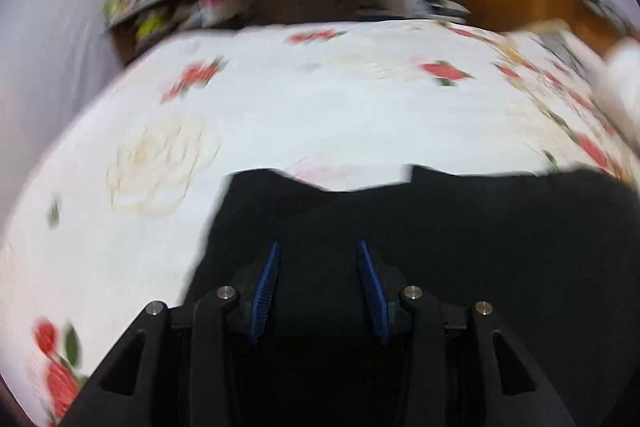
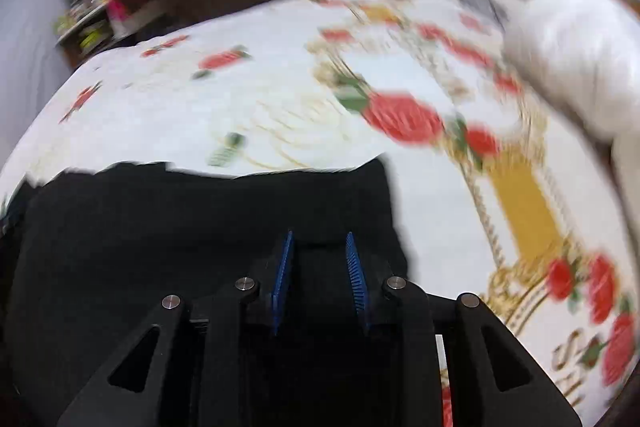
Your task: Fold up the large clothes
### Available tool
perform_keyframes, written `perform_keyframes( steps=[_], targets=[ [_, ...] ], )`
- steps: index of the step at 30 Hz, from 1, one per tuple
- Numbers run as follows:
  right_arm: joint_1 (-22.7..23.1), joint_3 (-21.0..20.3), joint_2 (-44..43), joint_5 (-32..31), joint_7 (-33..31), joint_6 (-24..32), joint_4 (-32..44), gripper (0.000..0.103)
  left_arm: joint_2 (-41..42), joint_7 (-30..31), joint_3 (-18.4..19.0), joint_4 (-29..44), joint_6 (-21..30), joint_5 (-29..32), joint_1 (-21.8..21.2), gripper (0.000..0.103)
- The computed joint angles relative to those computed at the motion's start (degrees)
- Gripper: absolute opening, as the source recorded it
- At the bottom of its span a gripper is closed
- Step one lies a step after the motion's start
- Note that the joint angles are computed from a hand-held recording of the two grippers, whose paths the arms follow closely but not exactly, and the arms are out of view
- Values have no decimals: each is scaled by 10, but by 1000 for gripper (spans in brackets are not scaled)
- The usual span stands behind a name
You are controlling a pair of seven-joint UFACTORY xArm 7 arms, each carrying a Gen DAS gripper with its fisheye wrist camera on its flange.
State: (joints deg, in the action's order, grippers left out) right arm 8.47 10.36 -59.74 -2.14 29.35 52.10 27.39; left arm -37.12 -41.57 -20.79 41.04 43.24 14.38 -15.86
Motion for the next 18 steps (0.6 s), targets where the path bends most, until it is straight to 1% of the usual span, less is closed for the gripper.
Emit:
perform_keyframes(
  steps=[1,2,3,5,6,7,8,9,11,12,14,15,18],
  targets=[
    [-1,-11,-6,4,1,-12,-16,24,-8,-5,17,-19,-26,-17,-6,43],
    [-3,-15,-5,3,-2,-25,-27,24,-11,-9,20,-28,-39,-21,-4,43],
    [-8,-11,1,-1,-3,-31,-31,22,-12,-14,18,-37,-50,-22,-2,43],
    [-13,-8,5,-1,5,-39,-40,22,-12,-28,2,-44,-57,-14,8,43],
    [-22,-2,7,-6,15,-30,-40,22,-13,-37,-8,-44,-56,-5,13,43],
    [-28,-4,8,-8,21,-18,-39,24,-13,-39,-13,-43,-52,0,14,43],
    [-26,-20,9,-1,17,-17,-40,24,-11,-39,-12,-41,-49,3,15,43],
    [-28,-22,9,-2,17,-6,-34,28,-9,-36,-11,-35,-39,4,13,43],
    [-35,-2,0,-28,11,18,-13,30,-10,-26,-11,-17,-8,10,12,42],
    [-33,1,-14,-33,8,29,-6,30,-19,-23,-10,-11,5,12,10,42],
    [-26,-2,-47,-33,3,47,3,30,-52,-14,4,-13,20,-2,-5,42],
    [-20,-3,-76,-30,1,63,10,31,-75,-10,11,-19,26,-12,-12,42],
    [-2,-7,-154,-11,-8,108,22,31,-177,7,24,-46,54,-38,-34,42]
  ],
)
